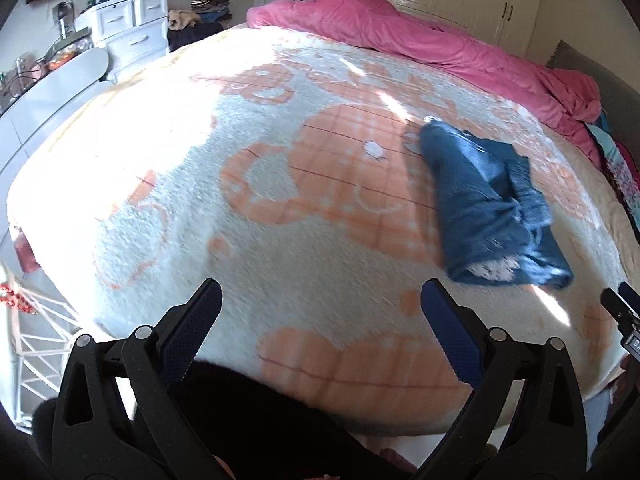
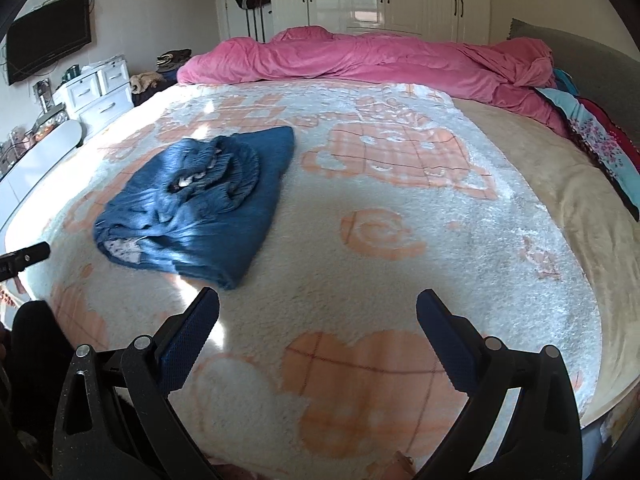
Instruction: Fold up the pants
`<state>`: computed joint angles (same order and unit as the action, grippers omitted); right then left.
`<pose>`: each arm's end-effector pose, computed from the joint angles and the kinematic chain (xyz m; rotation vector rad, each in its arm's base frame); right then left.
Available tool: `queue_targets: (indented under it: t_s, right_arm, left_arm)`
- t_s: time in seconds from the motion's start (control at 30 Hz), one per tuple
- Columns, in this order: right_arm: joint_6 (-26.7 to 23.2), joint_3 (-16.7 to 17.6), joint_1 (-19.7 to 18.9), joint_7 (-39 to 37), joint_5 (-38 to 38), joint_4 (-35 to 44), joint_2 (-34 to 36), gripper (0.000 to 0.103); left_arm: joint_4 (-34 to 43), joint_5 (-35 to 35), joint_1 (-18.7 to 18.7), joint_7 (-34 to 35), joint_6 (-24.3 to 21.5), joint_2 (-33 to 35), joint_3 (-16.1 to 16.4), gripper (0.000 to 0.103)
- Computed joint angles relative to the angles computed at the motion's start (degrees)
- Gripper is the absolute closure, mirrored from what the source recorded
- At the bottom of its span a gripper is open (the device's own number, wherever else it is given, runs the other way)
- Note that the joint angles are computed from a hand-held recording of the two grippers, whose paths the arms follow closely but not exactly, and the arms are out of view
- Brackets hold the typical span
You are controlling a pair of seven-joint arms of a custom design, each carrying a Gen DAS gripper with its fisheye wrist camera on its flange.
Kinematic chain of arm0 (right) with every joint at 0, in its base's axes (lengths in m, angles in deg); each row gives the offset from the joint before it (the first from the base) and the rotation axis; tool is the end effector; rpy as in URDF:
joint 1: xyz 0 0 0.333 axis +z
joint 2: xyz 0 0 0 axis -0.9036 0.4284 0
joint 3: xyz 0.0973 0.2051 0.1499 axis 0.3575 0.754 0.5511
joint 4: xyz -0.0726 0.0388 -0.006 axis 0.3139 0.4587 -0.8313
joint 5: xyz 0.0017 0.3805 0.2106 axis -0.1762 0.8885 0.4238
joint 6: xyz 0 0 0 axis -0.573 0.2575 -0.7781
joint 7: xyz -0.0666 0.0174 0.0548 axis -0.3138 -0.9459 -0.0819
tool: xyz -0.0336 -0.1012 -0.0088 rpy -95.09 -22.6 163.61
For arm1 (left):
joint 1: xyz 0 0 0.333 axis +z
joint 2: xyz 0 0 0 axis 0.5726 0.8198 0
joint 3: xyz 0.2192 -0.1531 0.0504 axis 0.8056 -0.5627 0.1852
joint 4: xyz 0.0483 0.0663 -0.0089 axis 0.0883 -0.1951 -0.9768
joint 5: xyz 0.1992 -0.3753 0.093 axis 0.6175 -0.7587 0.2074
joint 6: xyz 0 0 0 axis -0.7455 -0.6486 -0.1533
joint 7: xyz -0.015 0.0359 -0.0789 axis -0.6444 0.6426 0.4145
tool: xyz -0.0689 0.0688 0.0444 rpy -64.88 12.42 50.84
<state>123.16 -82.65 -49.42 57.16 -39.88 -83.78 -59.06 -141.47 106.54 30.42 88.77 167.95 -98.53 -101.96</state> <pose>0.6047 0.1808 0.4923 -2.0249 1.3324 -0.5251 0.5074 -0.2104 0.5074 -2.2125 1.2746 -0.5140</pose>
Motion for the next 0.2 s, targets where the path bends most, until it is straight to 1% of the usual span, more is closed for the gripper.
queue_targets:
  t_s: [0.03,0.1,0.13,0.2]
  right_arm:
    - [0.2,-0.2,-0.5,2.2,-2.3,1.3,1.3,0.005]
    - [-0.2,-0.8,-1.8,5.1,-4.9,5.4,4.7,0.005]
    - [0.0,-1.3,-2.6,8.1,-7.8,7.8,6.7,0.005]
    - [-1.1,-2.4,-4.0,12.5,-13.0,14.3,11.7,0.005]
  left_arm:
    - [0.9,0.2,0.9,0.3,-1.5,0.8,0.7,0.010]
    - [3.0,-0.1,2.8,2.7,-3.6,3.2,3.1,0.009]
    - [4.4,0.4,3.9,3.4,-5.1,4.7,4.1,0.009]
    - [7.8,0.7,6.0,4.8,-7.0,8.4,6.6,0.010]
